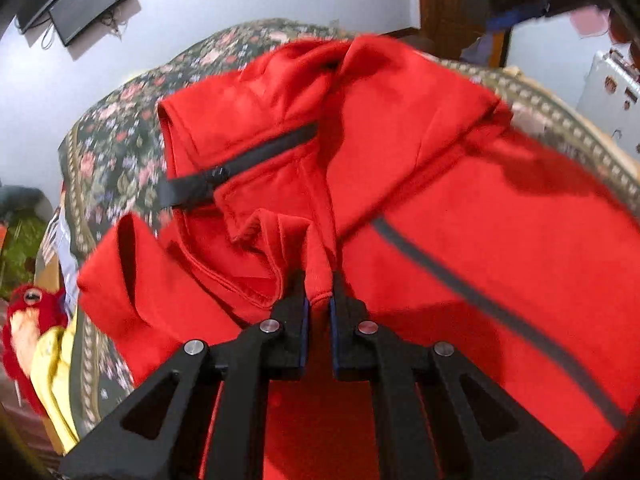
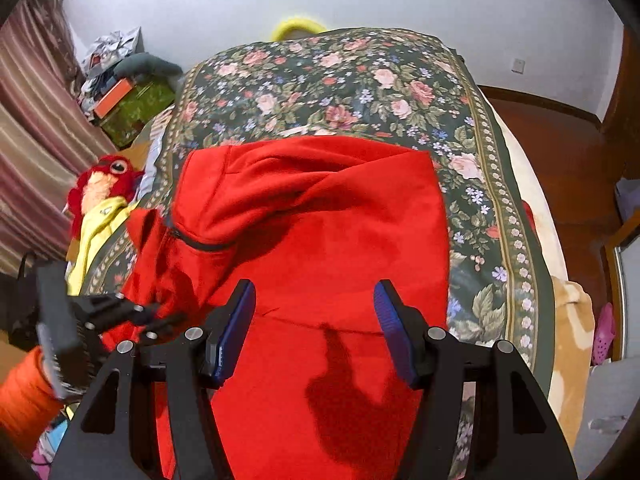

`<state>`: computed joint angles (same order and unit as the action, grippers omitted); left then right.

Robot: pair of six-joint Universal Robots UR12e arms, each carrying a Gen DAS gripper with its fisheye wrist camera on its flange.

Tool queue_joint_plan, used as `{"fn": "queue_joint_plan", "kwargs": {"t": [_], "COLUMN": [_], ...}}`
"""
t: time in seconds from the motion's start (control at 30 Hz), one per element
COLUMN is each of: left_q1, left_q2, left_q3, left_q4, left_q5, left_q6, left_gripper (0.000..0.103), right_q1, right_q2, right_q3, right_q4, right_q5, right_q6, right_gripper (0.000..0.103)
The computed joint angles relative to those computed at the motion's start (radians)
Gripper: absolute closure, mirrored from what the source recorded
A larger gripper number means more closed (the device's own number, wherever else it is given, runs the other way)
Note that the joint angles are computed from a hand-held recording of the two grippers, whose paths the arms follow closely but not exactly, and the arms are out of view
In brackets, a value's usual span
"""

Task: Fold large clothes

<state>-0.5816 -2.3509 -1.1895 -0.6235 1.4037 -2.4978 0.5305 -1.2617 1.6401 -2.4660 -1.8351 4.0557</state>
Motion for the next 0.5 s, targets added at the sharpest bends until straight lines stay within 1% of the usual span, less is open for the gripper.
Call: {"fn": "queue_joint_plan", "kwargs": {"t": [0.1, 0.13, 0.17, 0.23, 0.27, 0.3, 0.33, 0.4, 0.43, 0.5], "left_q1": [0.002, 0.003, 0.002, 0.007, 0.013, 0.018, 0.028, 0.042, 0.048, 0.058], "left_q2": [0.012, 0.020, 0.025, 0.036, 0.039, 0.043, 0.046, 0.055, 0.058, 0.054], "left_q3": [-0.034, -0.053, -0.059, -0.065, -0.058, -0.052, -0.034, -0.023, -0.014, 0.013], "left_q4": [0.012, 0.038, 0.043, 0.023, -0.006, -0.037, -0.088, -0.111, -0.116, -0.120], "left_q5": [0.008, 0.016, 0.027, 0.031, 0.018, 0.000, -0.028, -0.065, -0.080, -0.102], "left_q6": [-0.017, -0.015, -0.012, -0.020, -0.031, -0.044, -0.067, -0.113, -0.138, -0.181], "left_gripper": [0.089, 0.082, 0.079, 0.070, 0.067, 0.060, 0.053, 0.049, 0.043, 0.038], "right_q1": [0.010, 0.013, 0.016, 0.019, 0.019, 0.020, 0.020, 0.022, 0.021, 0.022], "right_q2": [0.008, 0.011, 0.014, 0.016, 0.018, 0.018, 0.019, 0.019, 0.019, 0.018], "right_q3": [-0.013, -0.016, -0.018, -0.017, -0.016, -0.016, -0.014, -0.008, -0.004, 0.001], "right_q4": [0.014, 0.016, 0.015, 0.014, 0.014, 0.017, 0.016, 0.009, 0.004, 0.003], "right_q5": [0.008, 0.008, 0.011, 0.018, 0.023, 0.025, 0.028, 0.028, 0.028, 0.025], "right_q6": [-0.010, -0.011, -0.012, -0.011, -0.011, -0.008, -0.007, -0.005, -0.006, -0.001], "right_gripper": [0.045, 0.045, 0.045, 0.045, 0.045, 0.045, 0.045, 0.045, 0.045, 0.045]}}
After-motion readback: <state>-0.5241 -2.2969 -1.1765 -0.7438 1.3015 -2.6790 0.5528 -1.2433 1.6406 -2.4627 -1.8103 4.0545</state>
